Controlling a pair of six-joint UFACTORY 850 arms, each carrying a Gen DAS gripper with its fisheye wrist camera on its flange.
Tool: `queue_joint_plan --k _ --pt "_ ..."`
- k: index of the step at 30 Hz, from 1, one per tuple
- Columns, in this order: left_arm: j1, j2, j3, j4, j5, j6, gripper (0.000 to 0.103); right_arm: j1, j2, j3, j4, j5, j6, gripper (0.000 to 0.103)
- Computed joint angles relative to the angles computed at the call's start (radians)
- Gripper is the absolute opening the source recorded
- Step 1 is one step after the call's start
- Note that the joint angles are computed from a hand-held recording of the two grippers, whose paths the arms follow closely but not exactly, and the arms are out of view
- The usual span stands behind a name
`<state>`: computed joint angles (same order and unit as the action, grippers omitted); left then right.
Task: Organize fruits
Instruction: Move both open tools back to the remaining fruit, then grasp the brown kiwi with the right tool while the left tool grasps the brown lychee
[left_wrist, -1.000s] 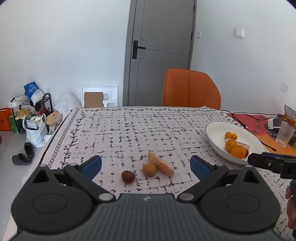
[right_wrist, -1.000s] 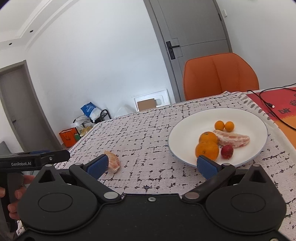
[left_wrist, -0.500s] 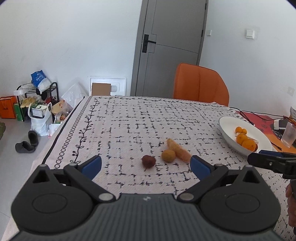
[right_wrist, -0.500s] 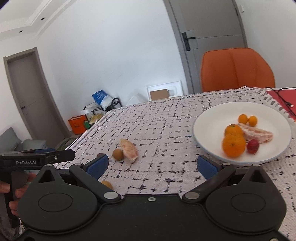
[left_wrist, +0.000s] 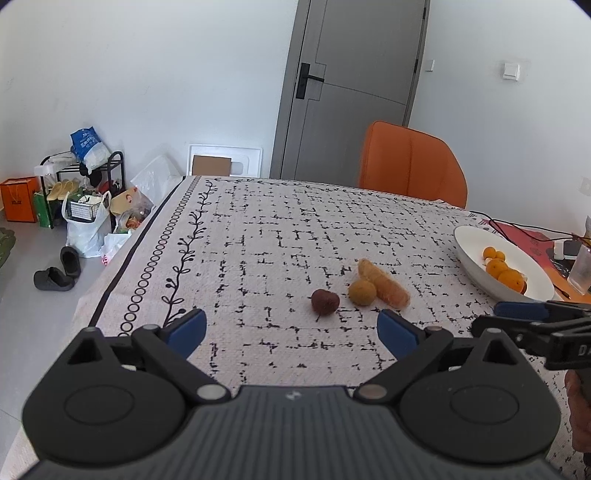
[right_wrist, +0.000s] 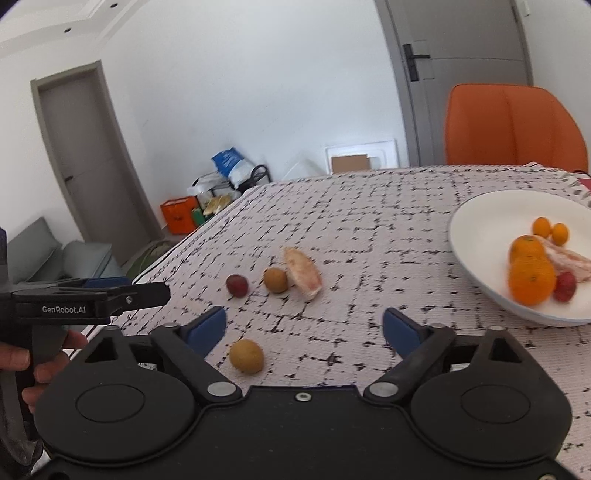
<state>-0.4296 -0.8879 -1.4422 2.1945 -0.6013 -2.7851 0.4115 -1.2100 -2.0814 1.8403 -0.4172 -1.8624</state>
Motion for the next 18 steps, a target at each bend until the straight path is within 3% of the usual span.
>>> queue_joint_plan --k 14,16,18 --pt "0.015 -0.008 0.016 0.03 0.012 -0.042 0.092 0.022 -0.096 -0.164 -0.388 -0.028 0.362 0.058" --pt "0.016 -0.009 0.017 0.033 0.015 -0.046 0.092 0.026 -0.113 -0.192 -0.448 -0.044 0.41 0.051" --pt "0.018 -0.011 0.016 0.036 0.019 -0.048 0.092 0.029 -0.132 -0.222 -0.494 -0.055 0.443 0.032"
